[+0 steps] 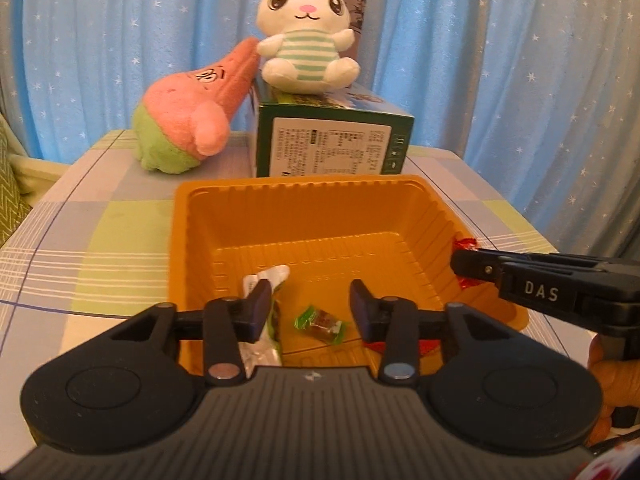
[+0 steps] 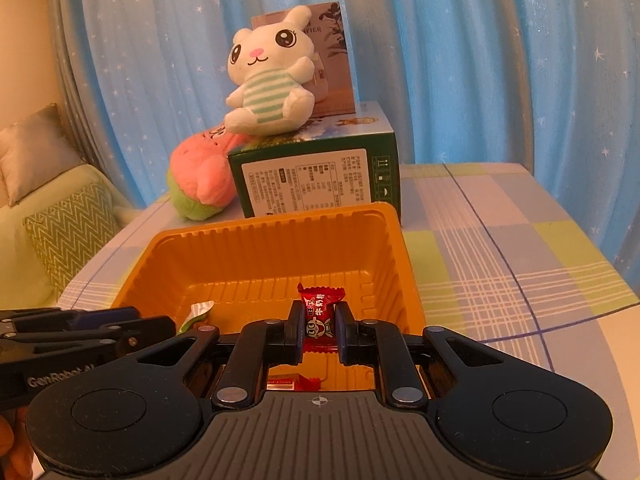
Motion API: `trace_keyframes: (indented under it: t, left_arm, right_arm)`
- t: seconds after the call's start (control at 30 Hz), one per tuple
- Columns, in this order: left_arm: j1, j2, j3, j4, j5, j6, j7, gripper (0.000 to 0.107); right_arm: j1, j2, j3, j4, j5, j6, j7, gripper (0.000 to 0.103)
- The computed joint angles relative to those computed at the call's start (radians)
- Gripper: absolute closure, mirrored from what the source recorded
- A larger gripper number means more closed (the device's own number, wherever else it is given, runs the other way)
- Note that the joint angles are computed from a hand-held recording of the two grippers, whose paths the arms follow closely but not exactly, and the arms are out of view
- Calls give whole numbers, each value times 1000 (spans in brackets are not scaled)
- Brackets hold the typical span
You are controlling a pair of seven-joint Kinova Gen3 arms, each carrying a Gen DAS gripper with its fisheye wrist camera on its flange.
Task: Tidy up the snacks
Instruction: 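Carry both candies into the orange tray and open both tools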
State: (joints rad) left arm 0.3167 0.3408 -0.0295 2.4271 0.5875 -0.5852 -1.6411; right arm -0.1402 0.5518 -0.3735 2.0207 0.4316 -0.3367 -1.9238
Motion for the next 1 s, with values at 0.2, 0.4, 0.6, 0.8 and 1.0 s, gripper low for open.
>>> trace_keyframes:
  t: [0.2,0.4,0.6,0.8,1.0]
  left_arm:
    - [-5,-5,2,7,-8,-4,1,64]
    - [-9,-3,8,13,-30,-2,9,46]
    - [-6,-7,3,15,-18,2,8,39]
    - [23,-28,-4,20,36,16,-35,36]
    - [78,-74,-2,24,156,29,-128,36]
  right_arm:
    - [-13,-3,18,8,-24,-15,-1,87]
    - [85,21,-57,17,58,-75,-114,43]
    - [20,-3,35,37,10,-124,-143,41]
    - [10,-21,67,58,11,-131,-148,41]
    - [-9,-83,105,135,-30,-183,-132,41]
